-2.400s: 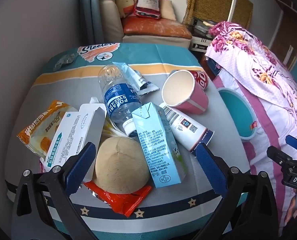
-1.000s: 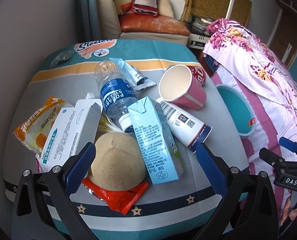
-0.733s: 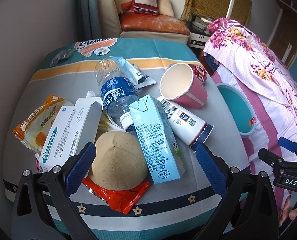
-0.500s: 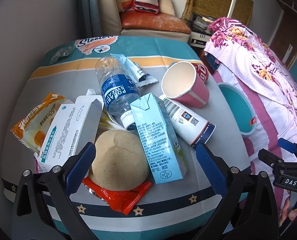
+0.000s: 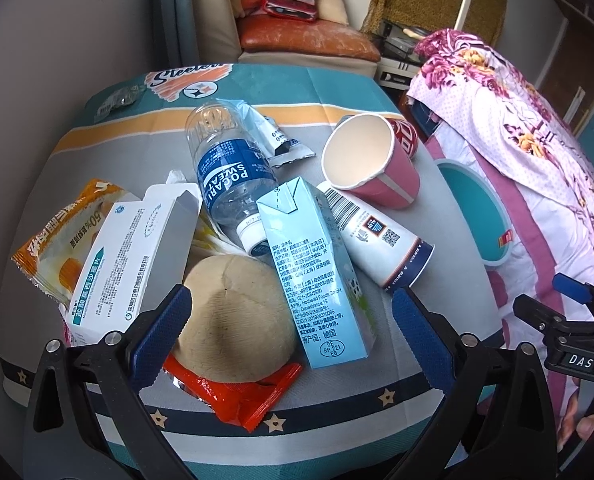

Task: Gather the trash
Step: 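Move both tools toward the items piled on the table, then grasp the light blue milk carton with the left tool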

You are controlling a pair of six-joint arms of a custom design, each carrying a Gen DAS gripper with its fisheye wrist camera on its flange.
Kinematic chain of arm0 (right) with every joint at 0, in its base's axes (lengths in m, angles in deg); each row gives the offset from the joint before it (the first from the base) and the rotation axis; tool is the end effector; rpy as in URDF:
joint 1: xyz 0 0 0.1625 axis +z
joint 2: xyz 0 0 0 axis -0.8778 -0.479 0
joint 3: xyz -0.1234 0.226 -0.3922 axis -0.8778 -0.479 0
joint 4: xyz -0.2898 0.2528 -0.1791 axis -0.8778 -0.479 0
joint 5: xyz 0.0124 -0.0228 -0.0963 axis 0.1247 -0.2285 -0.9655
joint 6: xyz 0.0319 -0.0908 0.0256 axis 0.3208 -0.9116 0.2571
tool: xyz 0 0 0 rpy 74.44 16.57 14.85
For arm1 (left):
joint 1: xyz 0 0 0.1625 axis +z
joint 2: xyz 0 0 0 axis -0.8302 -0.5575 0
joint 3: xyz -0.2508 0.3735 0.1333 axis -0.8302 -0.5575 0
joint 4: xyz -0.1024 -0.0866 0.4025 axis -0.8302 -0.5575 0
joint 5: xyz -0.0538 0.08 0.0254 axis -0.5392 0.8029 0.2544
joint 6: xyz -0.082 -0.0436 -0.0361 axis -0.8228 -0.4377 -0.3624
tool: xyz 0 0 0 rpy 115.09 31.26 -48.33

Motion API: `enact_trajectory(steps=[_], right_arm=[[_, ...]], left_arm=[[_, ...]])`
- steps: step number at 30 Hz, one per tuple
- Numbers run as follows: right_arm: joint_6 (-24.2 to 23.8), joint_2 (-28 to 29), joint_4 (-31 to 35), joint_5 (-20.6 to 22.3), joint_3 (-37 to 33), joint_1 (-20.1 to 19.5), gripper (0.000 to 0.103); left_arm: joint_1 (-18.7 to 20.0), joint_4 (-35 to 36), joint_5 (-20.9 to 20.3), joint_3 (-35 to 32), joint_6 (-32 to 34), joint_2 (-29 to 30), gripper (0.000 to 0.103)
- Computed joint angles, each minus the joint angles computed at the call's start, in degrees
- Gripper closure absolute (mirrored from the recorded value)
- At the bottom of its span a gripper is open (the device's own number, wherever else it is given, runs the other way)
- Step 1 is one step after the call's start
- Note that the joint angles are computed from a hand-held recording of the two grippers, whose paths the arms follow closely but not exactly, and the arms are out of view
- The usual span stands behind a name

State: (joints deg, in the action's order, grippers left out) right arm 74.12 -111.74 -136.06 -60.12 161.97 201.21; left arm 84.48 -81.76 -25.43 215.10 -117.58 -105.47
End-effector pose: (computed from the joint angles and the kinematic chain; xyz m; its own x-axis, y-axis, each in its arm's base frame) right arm 0.3689 -0.2383 0.0633 -0.7082 0.1224 0.6953 -0.2490 0.8783 -0.4082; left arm -0.0948 -0.2793 0.3452 -0.7623 0.1744 -0.6233 0.4465 0.8388 -0.3114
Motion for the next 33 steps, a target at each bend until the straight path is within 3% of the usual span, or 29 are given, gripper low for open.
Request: enact_trajectory(steps=[11, 18, 24, 27, 33], right_arm=[[-1.5, 0.1, -0.5, 0.7, -0.5, -0.6, 0.006], [-5.0, -0.4, -2.1, 3.1, -0.9, -1.9, 0.006], [-9.4, -0.8, -8.4, 7.1, 0.2, -5.0, 0.006], [-11.4, -0.9, -10.8, 8.9, 0.7, -6.6, 0.006], [-15.1, -1.0, -14.8, 10.6, 1.4, -8.9, 0.006]], left_arm=[[1.9, -2.4, -1.4, 0.0, 2.2, 1.2, 0.003], [7.0, -6.8, -3.8, -2.1, 7.4, 3.3, 0.003], [10.6, -10.0, -6.7, -4.4, 13.1, 7.8, 0.032], [12.3, -11.1, -8.6, -5.0, 14.2, 9.9, 0.034], [12.7, -10.7, -7.4, -4.4, 14.1, 13.2, 0.034]])
